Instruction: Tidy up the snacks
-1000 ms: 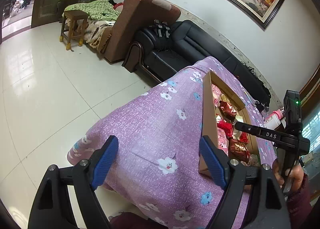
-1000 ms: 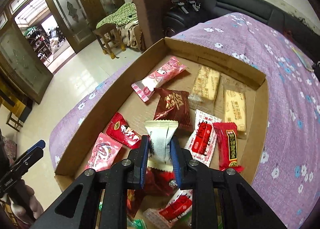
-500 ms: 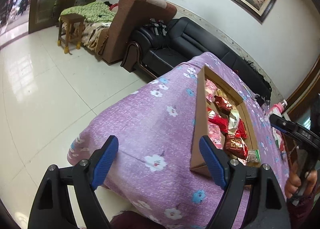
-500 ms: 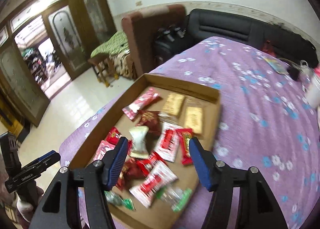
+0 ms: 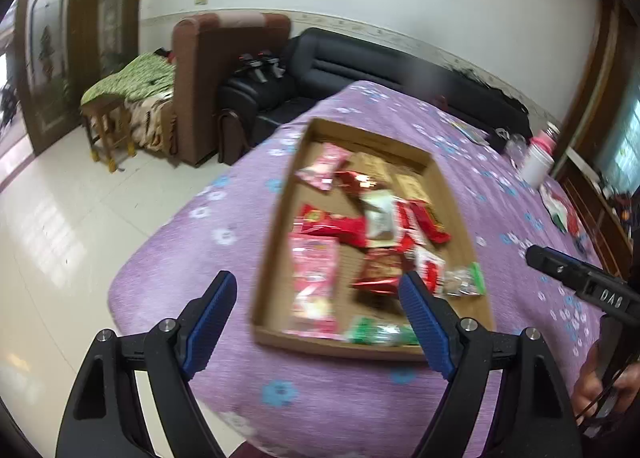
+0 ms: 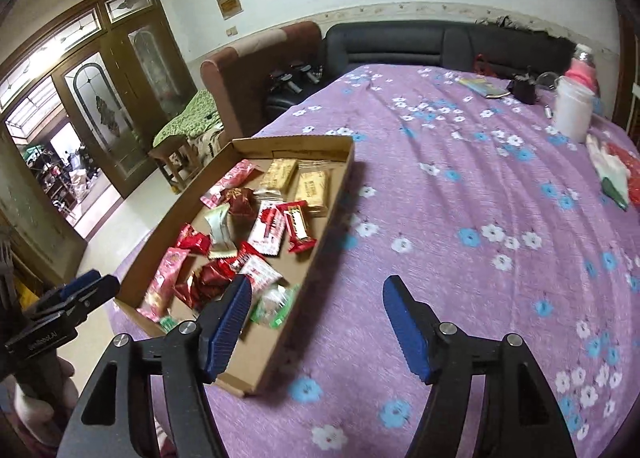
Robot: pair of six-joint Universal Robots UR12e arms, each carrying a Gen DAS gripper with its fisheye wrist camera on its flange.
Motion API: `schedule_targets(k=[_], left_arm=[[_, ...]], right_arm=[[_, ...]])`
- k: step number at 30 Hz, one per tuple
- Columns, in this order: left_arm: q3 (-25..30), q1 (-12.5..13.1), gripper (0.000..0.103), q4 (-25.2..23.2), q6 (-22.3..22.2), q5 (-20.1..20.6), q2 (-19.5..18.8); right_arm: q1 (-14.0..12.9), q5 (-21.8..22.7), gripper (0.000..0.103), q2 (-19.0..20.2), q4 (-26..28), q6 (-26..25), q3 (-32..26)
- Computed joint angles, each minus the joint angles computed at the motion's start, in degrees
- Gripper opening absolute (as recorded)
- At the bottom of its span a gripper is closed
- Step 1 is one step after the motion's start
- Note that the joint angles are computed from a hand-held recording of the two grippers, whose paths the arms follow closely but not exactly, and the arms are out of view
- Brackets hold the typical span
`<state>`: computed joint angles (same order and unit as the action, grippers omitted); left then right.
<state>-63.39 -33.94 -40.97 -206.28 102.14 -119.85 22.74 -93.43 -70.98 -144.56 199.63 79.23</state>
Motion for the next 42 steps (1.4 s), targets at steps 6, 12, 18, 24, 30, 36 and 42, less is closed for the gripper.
schedule_targets(k=[6, 12, 18, 24, 30, 36, 42], left_arm=[[5.9, -2.3, 0.083, -5.0, 3.2, 3.1, -3.1], [9.7, -3.6, 0.083, -9.7, 3.3, 5.0, -5.1], [12.2, -4.8, 0.083, -11.5, 3.7, 7.6, -6.5], [10.6, -7.2, 0.096, -1.9, 4.6, 21.2, -6.4], [7.6, -8.0, 0.103, 10.1, 7.0, 28.2, -5.4], [6.4, -6.7, 0.103, 5.9, 4.3, 23.1, -4.1], [4.8, -6.1, 0.103, 6.0, 4.5, 19.2, -3.4]], right_arm=[[0.9, -5.1, 0.080, -2.4, -3.3, -2.2, 4.2], [0.7, -7.8, 0.082, -4.5, -6.1, -2.3, 7.9], [0.2, -8.1, 0.084, -6.3, -7.9, -1.5, 11.0], [0.4, -8.8, 0.084, -7.3, -9.9, -1.7, 12.8], [1.2, -9.8, 0.085, -7.0, -10.6, -3.4, 12.5], [2.4, -8.5, 0.086, -5.8, -9.6, -5.5, 11.0], [3.9, -7.1, 0.086, -4.1, -7.9, -9.0, 9.2]])
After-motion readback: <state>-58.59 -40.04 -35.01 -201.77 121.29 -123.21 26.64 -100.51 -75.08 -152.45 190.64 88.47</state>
